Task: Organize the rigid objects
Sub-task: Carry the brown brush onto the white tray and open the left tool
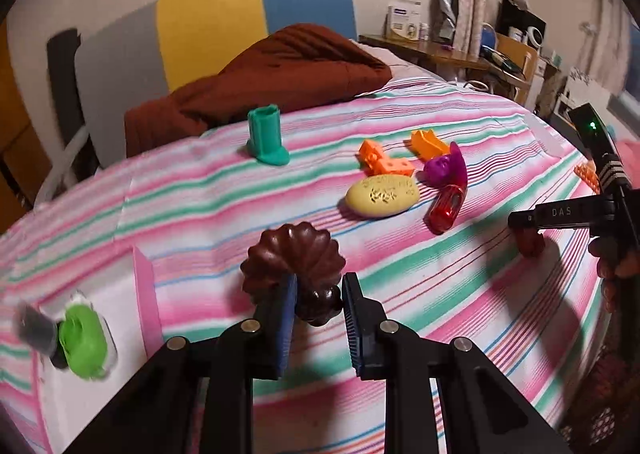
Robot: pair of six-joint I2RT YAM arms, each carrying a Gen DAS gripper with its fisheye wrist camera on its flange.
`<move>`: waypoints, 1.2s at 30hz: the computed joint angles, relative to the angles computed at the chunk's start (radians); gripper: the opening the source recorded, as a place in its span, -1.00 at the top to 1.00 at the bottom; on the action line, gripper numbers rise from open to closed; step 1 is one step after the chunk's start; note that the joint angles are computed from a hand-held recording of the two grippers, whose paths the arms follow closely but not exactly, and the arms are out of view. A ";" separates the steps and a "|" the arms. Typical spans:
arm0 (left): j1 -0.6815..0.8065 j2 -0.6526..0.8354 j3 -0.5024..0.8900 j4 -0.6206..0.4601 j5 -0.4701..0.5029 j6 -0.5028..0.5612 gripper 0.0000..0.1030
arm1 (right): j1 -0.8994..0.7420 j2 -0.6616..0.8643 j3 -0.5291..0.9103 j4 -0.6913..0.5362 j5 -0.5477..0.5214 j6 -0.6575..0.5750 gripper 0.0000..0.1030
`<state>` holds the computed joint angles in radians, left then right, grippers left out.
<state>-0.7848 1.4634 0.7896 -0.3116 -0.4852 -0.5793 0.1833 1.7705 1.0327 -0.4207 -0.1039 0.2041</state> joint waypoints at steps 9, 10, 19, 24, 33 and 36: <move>0.089 0.020 0.044 0.027 0.050 0.071 0.55 | 0.006 0.004 0.006 -0.004 0.004 0.003 0.36; 0.088 0.017 0.043 0.026 0.050 0.071 0.55 | 0.006 0.003 0.006 -0.003 0.002 0.005 0.36; 0.082 -0.019 -0.038 0.025 0.040 -0.041 0.51 | 0.000 0.004 0.008 -0.006 0.000 0.000 0.36; 0.106 -0.075 -0.098 0.065 0.085 -0.061 0.53 | 0.006 0.009 0.011 -0.001 0.007 -0.002 0.36; 0.051 -0.296 -0.172 0.018 0.035 -0.125 0.53 | 0.005 0.008 0.006 0.008 0.008 -0.006 0.37; 0.027 -0.377 -0.183 -0.037 0.003 -0.145 0.53 | 0.003 0.006 0.003 0.010 0.005 -0.006 0.37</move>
<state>-0.7582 1.0859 0.6065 -0.3490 -0.4821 -0.7244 0.1858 1.7760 1.0357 -0.4107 -0.0993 0.1986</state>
